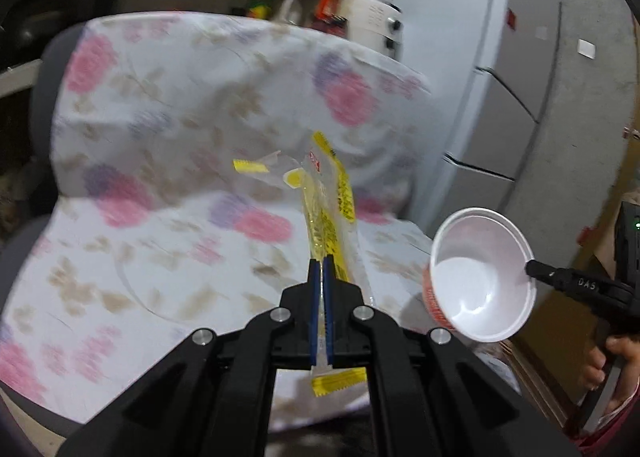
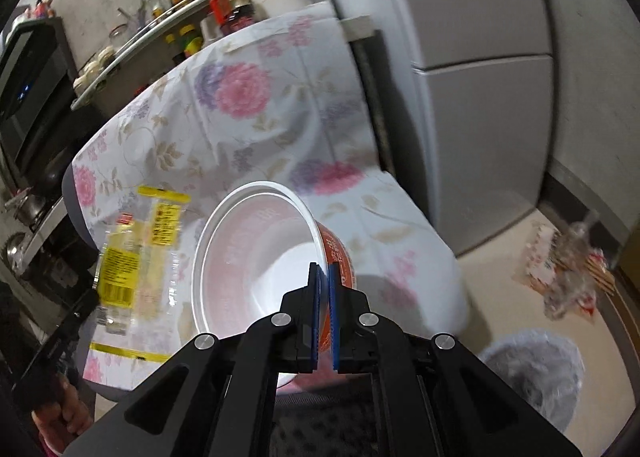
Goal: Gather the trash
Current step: 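Carry the packets and bowl over the bin and open both grippers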
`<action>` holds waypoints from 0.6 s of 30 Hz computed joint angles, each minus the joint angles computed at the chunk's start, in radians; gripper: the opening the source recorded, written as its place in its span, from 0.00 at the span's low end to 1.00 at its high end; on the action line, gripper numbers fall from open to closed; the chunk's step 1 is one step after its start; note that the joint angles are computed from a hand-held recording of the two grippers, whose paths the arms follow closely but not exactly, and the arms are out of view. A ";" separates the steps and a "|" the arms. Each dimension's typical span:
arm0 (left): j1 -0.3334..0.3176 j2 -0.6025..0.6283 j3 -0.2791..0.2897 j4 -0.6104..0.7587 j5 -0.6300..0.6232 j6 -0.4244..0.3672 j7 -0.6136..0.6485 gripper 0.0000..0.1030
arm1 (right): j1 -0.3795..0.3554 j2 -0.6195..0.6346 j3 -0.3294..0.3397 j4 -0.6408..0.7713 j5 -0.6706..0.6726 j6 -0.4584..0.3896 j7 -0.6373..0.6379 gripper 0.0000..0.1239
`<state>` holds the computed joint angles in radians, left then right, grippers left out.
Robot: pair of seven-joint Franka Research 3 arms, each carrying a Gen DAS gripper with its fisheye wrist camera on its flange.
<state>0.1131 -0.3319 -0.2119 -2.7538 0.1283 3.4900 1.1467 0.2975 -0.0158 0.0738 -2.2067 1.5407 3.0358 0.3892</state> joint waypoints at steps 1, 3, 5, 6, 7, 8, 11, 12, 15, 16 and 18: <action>0.003 0.001 -0.017 -0.001 -0.006 0.003 0.004 0.00 | -0.005 -0.016 -0.005 -0.022 0.015 -0.008 -0.008 0.04; 0.010 0.002 -0.052 0.003 -0.020 0.005 0.019 0.00 | -0.013 -0.043 -0.015 -0.059 0.009 -0.021 0.001 0.04; 0.031 -0.007 -0.098 0.002 -0.045 0.025 0.045 0.00 | -0.021 -0.072 -0.026 -0.093 0.012 -0.030 0.001 0.04; 0.041 -0.010 -0.121 0.002 -0.061 0.033 0.061 0.00 | -0.025 -0.092 -0.031 -0.114 0.033 -0.016 -0.016 0.04; 0.034 -0.011 -0.121 0.004 -0.062 0.038 0.070 0.00 | -0.028 -0.106 -0.035 -0.127 0.046 -0.006 -0.025 0.04; 0.013 -0.007 -0.105 0.011 -0.051 0.043 0.071 0.00 | -0.033 -0.127 -0.040 -0.148 0.065 0.012 -0.035 0.04; -0.021 0.014 -0.084 0.035 -0.042 0.053 0.079 0.00 | -0.049 -0.159 -0.047 -0.186 0.079 0.056 -0.031 0.04; -0.030 0.022 -0.078 0.042 -0.041 0.058 0.080 0.00 | -0.056 -0.168 -0.048 -0.202 0.067 0.082 -0.015 0.04; -0.117 0.065 0.010 0.065 0.039 0.077 0.035 0.00 | -0.076 -0.171 -0.052 -0.230 0.080 0.155 -0.008 0.04; -0.158 0.082 0.052 0.075 0.089 0.076 0.000 0.00 | -0.085 -0.171 -0.056 -0.241 0.085 0.166 -0.001 0.04; -0.247 0.126 0.153 0.107 0.244 0.063 -0.115 0.00 | -0.104 -0.165 -0.061 -0.271 0.064 0.187 0.046 0.04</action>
